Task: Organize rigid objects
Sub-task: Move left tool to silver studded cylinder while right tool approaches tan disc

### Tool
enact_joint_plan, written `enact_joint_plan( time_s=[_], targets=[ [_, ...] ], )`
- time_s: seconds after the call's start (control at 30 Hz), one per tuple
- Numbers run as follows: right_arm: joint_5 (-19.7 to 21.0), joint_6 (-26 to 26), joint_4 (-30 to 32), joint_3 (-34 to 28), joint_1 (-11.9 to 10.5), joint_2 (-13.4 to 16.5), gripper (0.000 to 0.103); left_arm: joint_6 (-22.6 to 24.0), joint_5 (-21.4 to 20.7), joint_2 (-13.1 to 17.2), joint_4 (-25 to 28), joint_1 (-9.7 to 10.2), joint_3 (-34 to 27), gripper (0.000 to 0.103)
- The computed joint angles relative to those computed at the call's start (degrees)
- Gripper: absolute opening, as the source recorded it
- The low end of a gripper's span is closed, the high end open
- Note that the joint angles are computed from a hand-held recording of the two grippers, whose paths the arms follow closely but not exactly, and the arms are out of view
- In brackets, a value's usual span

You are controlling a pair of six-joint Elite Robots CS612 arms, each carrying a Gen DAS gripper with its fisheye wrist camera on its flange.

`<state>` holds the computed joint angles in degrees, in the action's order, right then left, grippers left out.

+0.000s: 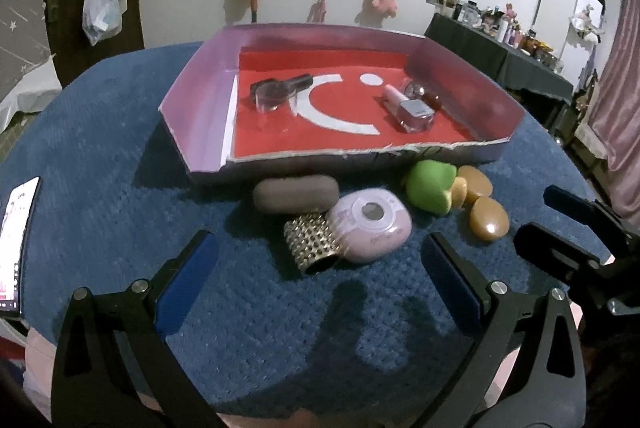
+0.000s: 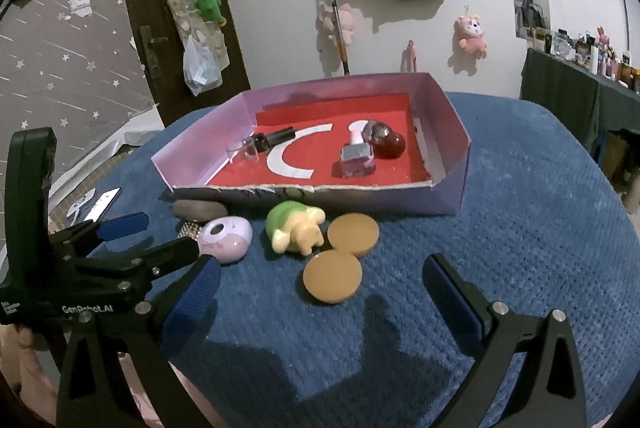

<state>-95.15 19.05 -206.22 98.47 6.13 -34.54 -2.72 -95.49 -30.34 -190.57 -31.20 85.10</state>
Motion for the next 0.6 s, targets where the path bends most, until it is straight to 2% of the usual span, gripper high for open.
enact_joint_plan(
  time_s=[0.43,0.6],
  targets=[
    [0.84,1.04,4.62,-1.09,-0.18,0.79,0.09,-1.02,1.53,0.81,-0.11,0.54,-0.08,0.103],
    [0.79,0.8,5.86,-1.71,-0.09,1.13,0.081,-0.76,2.4,1.09,-0.11,0.39,-0.37,0.099]
  ],
)
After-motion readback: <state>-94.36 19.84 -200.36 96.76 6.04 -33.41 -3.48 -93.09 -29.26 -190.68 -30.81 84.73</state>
